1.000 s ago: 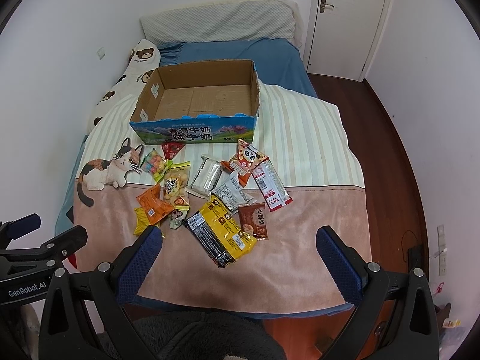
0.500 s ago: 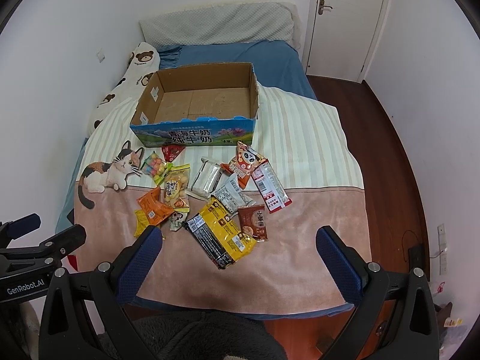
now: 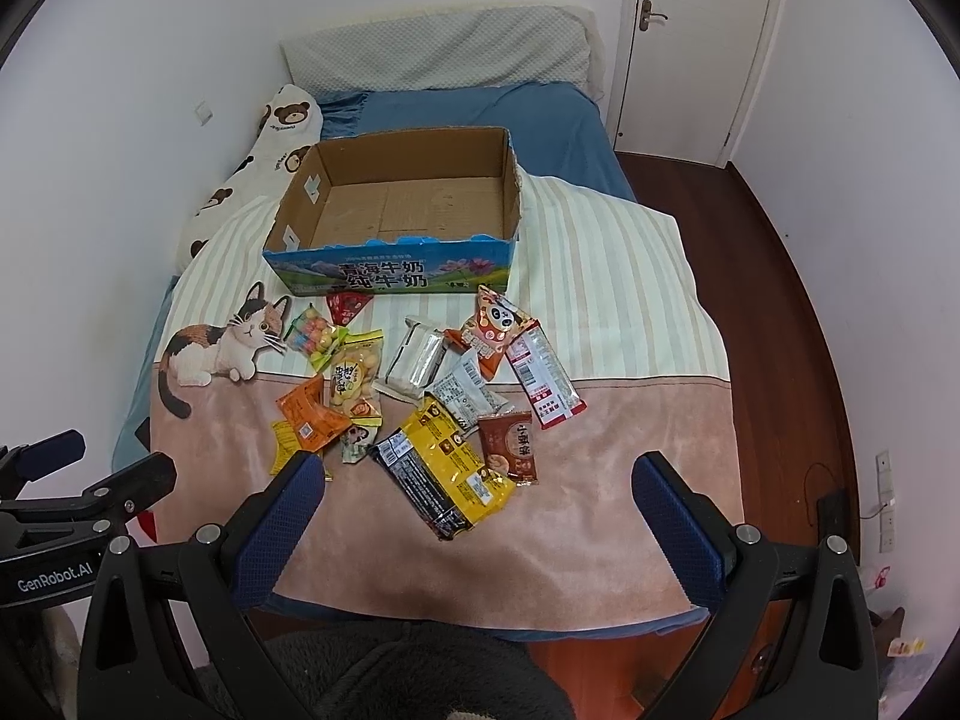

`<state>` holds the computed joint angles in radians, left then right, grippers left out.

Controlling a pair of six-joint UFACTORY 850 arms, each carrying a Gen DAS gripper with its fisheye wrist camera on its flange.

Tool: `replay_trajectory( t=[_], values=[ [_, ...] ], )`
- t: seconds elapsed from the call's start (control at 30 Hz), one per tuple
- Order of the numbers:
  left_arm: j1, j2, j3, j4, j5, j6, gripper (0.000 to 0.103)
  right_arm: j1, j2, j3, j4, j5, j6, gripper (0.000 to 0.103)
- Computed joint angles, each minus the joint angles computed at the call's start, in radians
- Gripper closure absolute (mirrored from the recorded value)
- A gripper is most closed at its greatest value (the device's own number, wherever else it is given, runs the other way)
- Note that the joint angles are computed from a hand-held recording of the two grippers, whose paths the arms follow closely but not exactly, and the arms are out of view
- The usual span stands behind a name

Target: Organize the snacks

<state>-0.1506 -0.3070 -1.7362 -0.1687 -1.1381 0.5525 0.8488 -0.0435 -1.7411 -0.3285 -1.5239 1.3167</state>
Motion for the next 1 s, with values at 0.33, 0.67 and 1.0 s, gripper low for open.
replay_trajectory(
  t=[0.33,0.67,1.0],
  values=[
    [0.002,0.0,0.002,-0.006,0.003,0.005,0.0,0.0,-0.012,-0.019,-0.001,-0.004,-0.002,0.0],
    [0.002,-0.003,-0.001,-0.005,0.003,0.002,0.0,-0.004,-0.015,-0.02,0.005,0.003,-0.005,0.0],
    [0.021,-0.12,-0.034,0.045,0.048,-0.162,0.0,-0.102,0.015,0.178,0.117,0.234,-0.16,0.0]
  ],
)
